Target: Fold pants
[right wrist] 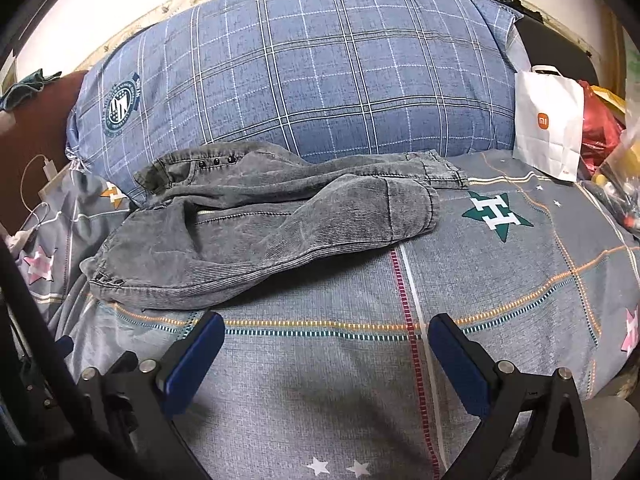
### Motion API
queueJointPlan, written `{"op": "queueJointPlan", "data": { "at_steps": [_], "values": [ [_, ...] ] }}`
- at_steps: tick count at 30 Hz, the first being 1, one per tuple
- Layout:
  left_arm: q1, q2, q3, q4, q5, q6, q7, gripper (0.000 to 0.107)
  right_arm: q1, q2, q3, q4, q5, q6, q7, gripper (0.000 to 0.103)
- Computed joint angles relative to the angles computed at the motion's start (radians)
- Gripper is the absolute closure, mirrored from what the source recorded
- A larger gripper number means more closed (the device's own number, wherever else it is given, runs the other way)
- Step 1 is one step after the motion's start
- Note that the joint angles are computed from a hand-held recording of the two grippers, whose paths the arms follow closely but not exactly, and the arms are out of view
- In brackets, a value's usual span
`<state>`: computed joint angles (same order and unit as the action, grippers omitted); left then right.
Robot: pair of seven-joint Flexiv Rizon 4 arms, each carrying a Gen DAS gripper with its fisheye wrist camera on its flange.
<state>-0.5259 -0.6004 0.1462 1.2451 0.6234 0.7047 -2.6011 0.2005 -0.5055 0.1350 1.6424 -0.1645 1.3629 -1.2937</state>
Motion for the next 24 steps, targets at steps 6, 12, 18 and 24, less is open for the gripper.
{"op": "queueJointPlan", "data": {
  "at_steps": [6,12,18,24],
  "values": [
    [0.016,0.014,-0.008,0.012,-0.020,0.024,0.000,0.004,-0.022,-0.001,0.018,-0.016,0.027,-0.010,0.000,0.000],
    [0.005,0.024,0.004,0.011,-0.004,-0.002,-0.021,0.004,-0.046,-0.010,0.040,-0.042,0.072,-0.036,-0.015,0.000],
    [0.002,0.024,-0.002,0.008,0.013,-0.015,-0.018,0.004,-0.036,-0.007,0.034,-0.038,0.073,-0.032,-0.026,0.000],
    [-0.001,0.020,-0.007,-0.004,0.019,-0.028,-0.008,0.004,-0.027,-0.007,0.023,-0.037,0.068,-0.036,-0.019,0.000]
  ]
}}
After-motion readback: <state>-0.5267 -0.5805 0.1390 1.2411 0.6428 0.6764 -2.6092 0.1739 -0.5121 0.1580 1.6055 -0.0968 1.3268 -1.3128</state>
